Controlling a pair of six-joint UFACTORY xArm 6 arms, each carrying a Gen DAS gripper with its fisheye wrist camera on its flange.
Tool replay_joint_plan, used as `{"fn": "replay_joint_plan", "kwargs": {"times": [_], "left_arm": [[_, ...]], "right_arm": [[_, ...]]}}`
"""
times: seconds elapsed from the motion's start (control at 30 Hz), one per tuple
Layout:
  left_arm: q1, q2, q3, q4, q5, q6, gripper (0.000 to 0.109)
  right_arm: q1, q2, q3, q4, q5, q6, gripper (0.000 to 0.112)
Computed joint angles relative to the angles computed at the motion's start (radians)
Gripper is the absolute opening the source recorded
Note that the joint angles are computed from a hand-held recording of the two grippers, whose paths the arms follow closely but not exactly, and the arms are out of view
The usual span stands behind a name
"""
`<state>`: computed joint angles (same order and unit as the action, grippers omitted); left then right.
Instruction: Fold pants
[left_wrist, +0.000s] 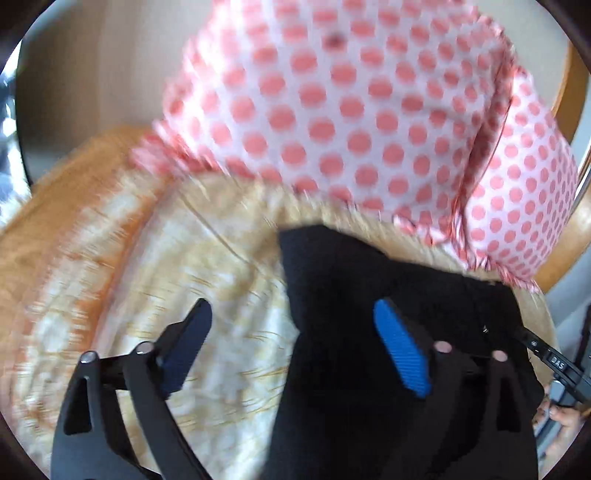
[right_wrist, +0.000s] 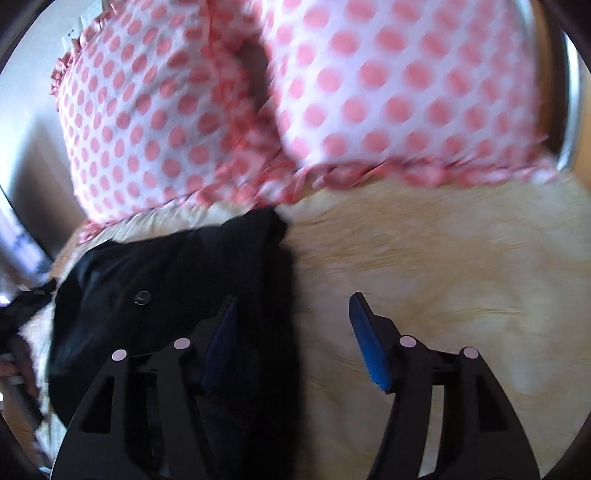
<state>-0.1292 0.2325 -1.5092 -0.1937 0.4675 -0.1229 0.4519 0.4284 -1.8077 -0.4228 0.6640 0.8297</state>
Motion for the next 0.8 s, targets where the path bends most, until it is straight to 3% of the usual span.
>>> {"fn": "replay_joint_plan", "kwargs": {"times": [0.07, 0.13, 0.27, 0.37, 0.57, 0.73, 0.8], "left_arm": [[-0.01, -0.114, 0.122, -0.063, -0.058, 0.076, 0.094], [-0.03, -0.21, 0.21, -0.151, -0.059, 0.17, 0.098], [-0.107, -0.387, 0.402, -0.289, -0.067, 0.31, 0.099], [-0.17, -0.408, 0.449, -0.298, -0.072, 0.329, 0.099], [-0.211, -0.346, 0.451, -0.085, -0.005, 0.191, 0.099], [-0.229, -0.329, 0.449, 0.1, -0.021, 0.049, 0.101], [-0.228, -0.346, 0.459, 0.114, -0.016, 0.031, 0.101]], "right_arm": [[0.017, -0.084, 0.102, -0.135, -0.063, 0.079, 0.062], [0.053, -0.169, 0.206, -0.209, -0.132, 0.091, 0.062], [0.121, -0.203, 0.266, -0.187, -0.161, 0.01, 0.062], [0.163, -0.161, 0.222, -0.149, -0.124, -0.065, 0.062], [0.207, -0.089, 0.132, -0.101, 0.08, -0.143, 0.063], [0.206, -0.081, 0.103, -0.062, 0.12, -0.117, 0.064], [0.204, -0.119, 0.147, -0.071, 0.08, -0.032, 0.067]]}}
